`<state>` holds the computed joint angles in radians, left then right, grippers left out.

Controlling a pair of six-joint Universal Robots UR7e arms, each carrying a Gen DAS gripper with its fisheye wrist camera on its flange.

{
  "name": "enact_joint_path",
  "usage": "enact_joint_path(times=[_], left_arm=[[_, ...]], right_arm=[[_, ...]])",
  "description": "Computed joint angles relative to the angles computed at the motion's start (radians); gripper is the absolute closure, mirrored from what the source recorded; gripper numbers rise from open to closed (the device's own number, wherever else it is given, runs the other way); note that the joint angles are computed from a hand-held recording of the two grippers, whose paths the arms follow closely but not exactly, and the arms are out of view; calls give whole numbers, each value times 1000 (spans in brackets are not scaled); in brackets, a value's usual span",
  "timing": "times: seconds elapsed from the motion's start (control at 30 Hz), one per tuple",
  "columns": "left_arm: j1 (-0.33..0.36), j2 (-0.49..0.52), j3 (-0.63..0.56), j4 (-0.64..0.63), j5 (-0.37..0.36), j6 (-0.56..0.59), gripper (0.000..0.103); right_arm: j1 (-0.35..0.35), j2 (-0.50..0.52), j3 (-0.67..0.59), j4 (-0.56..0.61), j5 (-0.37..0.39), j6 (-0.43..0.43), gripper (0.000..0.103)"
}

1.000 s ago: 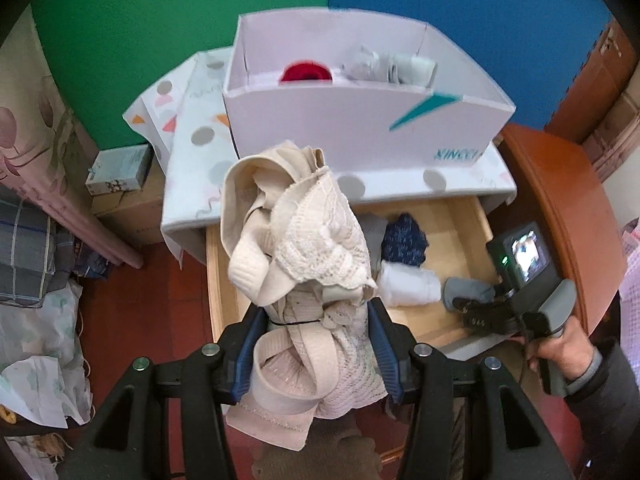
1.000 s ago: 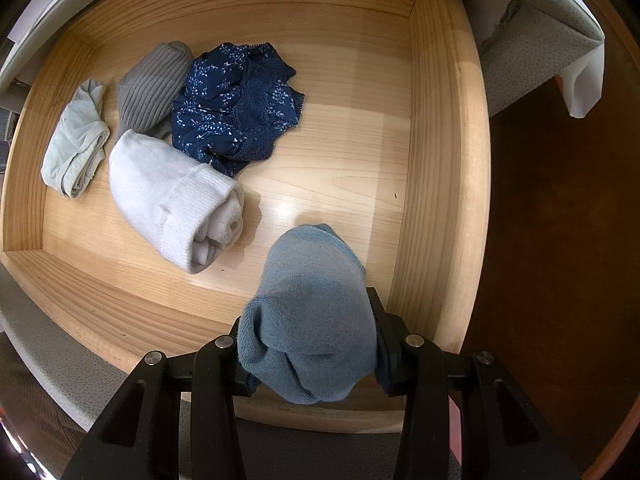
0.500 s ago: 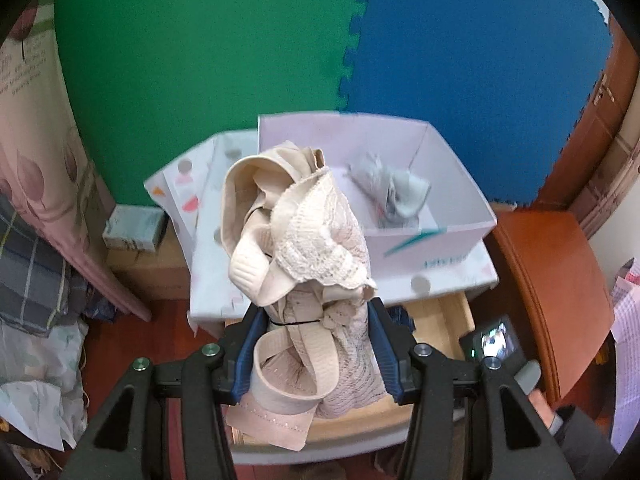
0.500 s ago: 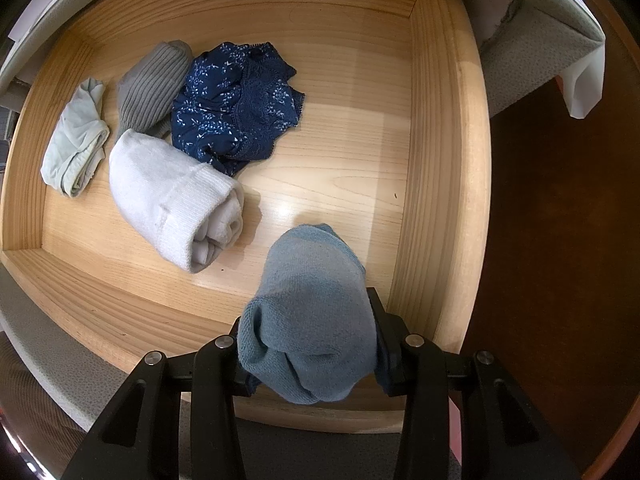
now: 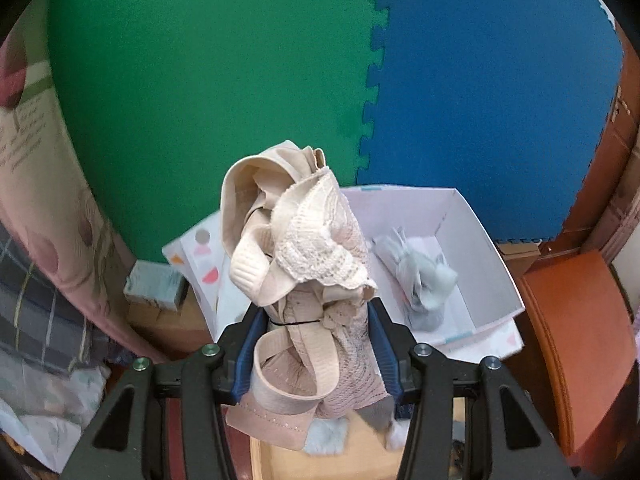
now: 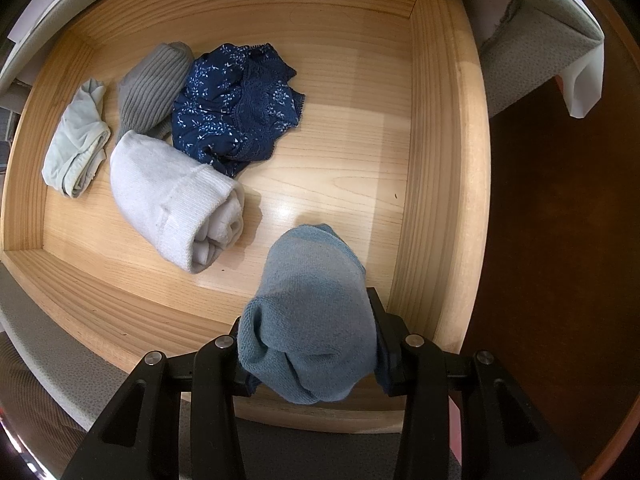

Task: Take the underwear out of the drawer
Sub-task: 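Lift the beige lace bundle into the white box and open the left tool, then move the empty left tool back over the open drawer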

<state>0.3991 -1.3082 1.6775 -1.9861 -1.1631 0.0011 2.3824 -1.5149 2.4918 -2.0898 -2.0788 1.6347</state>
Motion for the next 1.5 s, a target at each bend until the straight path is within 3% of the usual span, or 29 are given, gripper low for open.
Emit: enact_joint_path(times=[0.37,0.83,1.07,1.33,1.5], left_arm=[[27,122,-9,-27,31,16,52],[28,176,10,-36,67,9,47],[25,161,-8,-28,72,1,39],[15,108,-10,7,65,-1,39],[29,58,-13,109,1,-11,39]], right_arm=[[7,-8,4,-4,-2,8,64],[0,-5,0,9,1,11,64],[-6,1,-4,14,5,5,64],[-17,7,-2,9,6,-5,64],[-17,9,-5,12,9,-3,64]])
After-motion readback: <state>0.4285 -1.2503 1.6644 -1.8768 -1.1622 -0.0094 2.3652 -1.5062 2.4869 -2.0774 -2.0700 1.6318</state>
